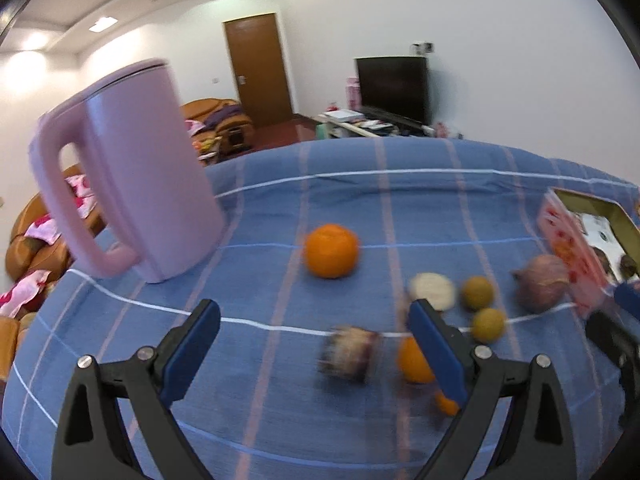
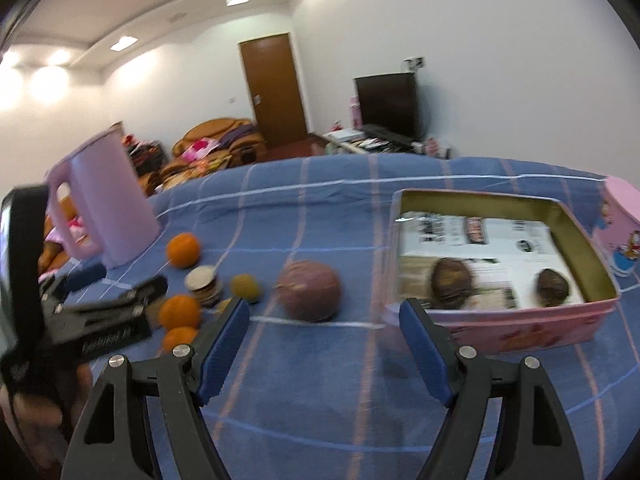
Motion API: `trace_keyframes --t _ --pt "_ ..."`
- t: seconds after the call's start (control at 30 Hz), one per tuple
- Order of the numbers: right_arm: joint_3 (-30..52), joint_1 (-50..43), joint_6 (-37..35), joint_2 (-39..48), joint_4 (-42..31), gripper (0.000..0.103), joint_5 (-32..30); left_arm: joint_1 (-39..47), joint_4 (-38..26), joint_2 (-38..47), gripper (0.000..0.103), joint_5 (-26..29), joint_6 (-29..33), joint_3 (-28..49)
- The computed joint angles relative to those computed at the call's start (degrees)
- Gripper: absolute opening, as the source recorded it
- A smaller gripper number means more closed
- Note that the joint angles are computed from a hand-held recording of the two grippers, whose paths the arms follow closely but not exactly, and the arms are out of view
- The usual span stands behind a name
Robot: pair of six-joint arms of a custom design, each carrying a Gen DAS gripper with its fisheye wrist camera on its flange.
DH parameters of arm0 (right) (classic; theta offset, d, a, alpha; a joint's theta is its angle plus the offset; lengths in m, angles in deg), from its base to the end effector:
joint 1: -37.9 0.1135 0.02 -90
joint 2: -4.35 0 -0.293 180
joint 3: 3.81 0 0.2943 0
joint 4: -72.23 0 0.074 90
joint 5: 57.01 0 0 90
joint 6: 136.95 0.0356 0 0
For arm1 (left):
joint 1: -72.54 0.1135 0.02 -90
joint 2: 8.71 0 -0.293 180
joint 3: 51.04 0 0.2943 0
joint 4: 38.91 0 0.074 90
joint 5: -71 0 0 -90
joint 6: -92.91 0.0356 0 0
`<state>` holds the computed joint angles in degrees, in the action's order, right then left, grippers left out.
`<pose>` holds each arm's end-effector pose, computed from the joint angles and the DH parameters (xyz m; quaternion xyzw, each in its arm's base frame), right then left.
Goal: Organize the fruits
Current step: 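Grasp an orange with the right gripper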
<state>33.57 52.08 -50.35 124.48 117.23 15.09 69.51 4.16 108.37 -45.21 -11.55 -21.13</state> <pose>0.2780 0.0815 0.0089 -0.2032 0.8660 0.1799 0.4199 0.2445 0.0028 0.0067 -0.1773 0.8836 0.1486 0.4071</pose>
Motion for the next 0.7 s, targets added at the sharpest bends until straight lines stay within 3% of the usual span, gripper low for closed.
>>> trace_keyframes --t 0.27,0.5,0.6,0.67,0.7 --pt "1.7 9.5 -1.3 0.2 -5.6 0.079 1.9 9.8 1.9 -1.2 0.097 6.0 -0.3 -1.5" --pt "7.7 17.3 -1.1 2.2 -15.0 0.078 7.4 8.3 2.3 0.3 0.097 4.0 1.4 -0.7" --pt "10.7 18.3 -1.1 3.1 -20.3 0.077 8.4 9.5 1.8 0.2 0.097 7.1 1.9 -0.7" --pt "12.1 18.7 -1.1 3.8 -22.4 0.064 8.3 9.3 1.3 0.0 0.097 7.6 2.8 -0.4" --pt "12.5 18.7 -1.3 4.0 -23.1 0.063 8.3 9.0 0.9 0.2 0.097 7.3 3.3 -0.1"
